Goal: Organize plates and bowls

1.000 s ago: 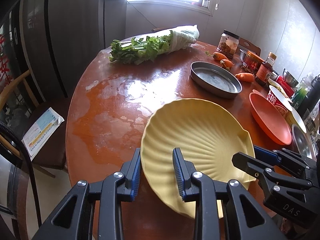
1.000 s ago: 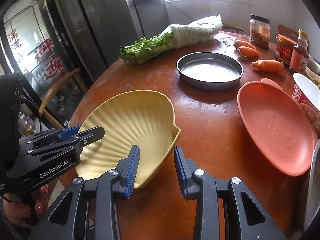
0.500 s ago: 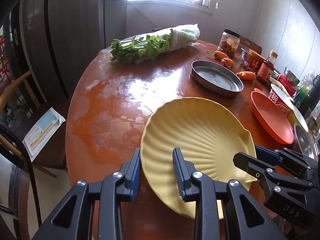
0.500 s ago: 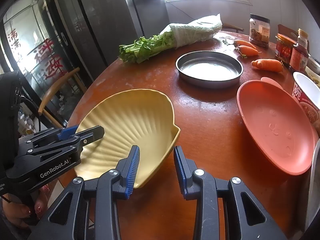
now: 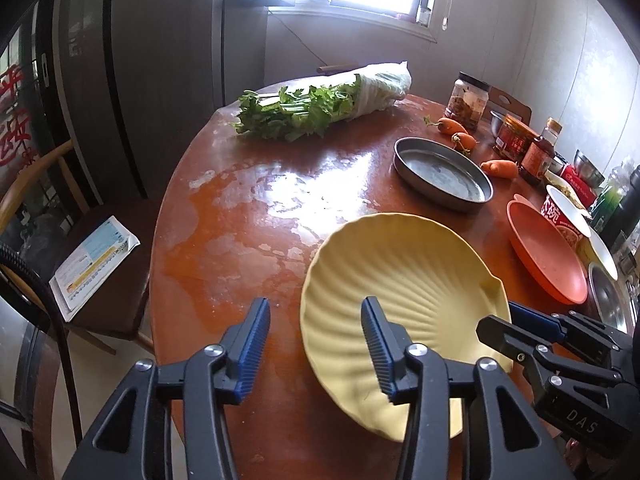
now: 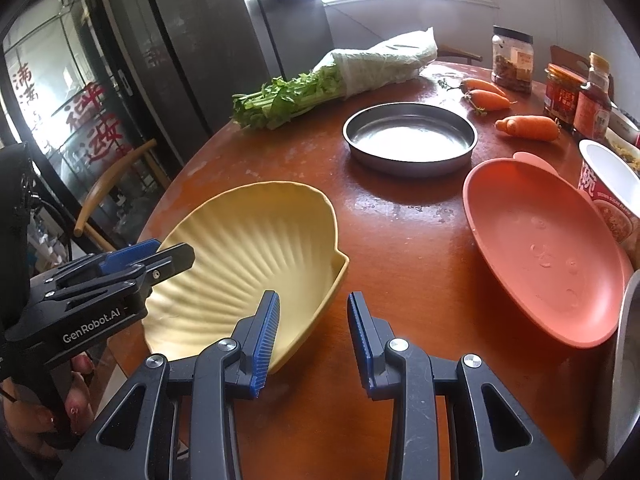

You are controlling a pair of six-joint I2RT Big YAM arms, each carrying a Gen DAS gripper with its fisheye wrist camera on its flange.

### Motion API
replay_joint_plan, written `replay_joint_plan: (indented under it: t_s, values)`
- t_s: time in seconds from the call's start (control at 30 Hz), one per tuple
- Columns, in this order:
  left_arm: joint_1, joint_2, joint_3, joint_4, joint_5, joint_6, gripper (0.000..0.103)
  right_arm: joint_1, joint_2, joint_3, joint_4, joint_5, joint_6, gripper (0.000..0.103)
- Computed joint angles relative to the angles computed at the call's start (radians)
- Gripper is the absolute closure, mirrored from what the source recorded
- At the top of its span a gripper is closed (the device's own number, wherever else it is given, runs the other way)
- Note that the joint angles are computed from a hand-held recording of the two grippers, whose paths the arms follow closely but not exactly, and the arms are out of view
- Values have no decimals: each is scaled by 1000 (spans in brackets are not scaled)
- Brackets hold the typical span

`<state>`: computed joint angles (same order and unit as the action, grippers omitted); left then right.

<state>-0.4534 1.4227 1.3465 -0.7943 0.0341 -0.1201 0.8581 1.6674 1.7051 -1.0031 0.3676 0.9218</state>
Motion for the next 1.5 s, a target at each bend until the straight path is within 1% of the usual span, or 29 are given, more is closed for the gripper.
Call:
replay_joint_plan:
  t_s: [0.13, 0.27, 0.33, 0.57, 0.7, 0.87, 0.97, 1.03, 1.17, 1.3, 1.5]
  values:
    - [-2, -9, -2, 4, 2, -6, 51, 1, -6, -2, -6, 5, 8, 67]
    - [-8, -14, 2, -6, -1, -16, 49, 6, -16, -1, -13, 16, 15, 65]
    - [-12, -21, 1, -3, -9, -16, 47, 11, -24, -3, -20, 35, 23, 61]
    - [-29, -38, 13, -7, -26, -22, 44, 17, -71, -31, -18, 64, 33, 61]
    - [-49, -40, 31, -18, -39, -23, 42, 14, -112, -54, -8, 81, 34, 53]
    - [-87, -30, 66, -30, -59, -26, 40, 12, -158, -64, -32, 116, 19, 48]
    - [-115, -18, 92, -38, -69, -24, 39, 9, -187, -67, -70, 135, 15, 46]
    - [-132, -5, 115, -49, -66, -26, 38, 6, -207, -72, -95, 150, 14, 41]
    - [-171, 21, 164, -60, -65, -23, 38, -9, -257, -99, -119, 177, 12, 41]
    - [-206, 50, 214, -77, -68, -18, 38, -30, -301, -125, -133, 176, 12, 40]
    - [-256, 99, 292, -100, -81, -14, 38, -57, -335, -140, -172, 175, 7, 40]
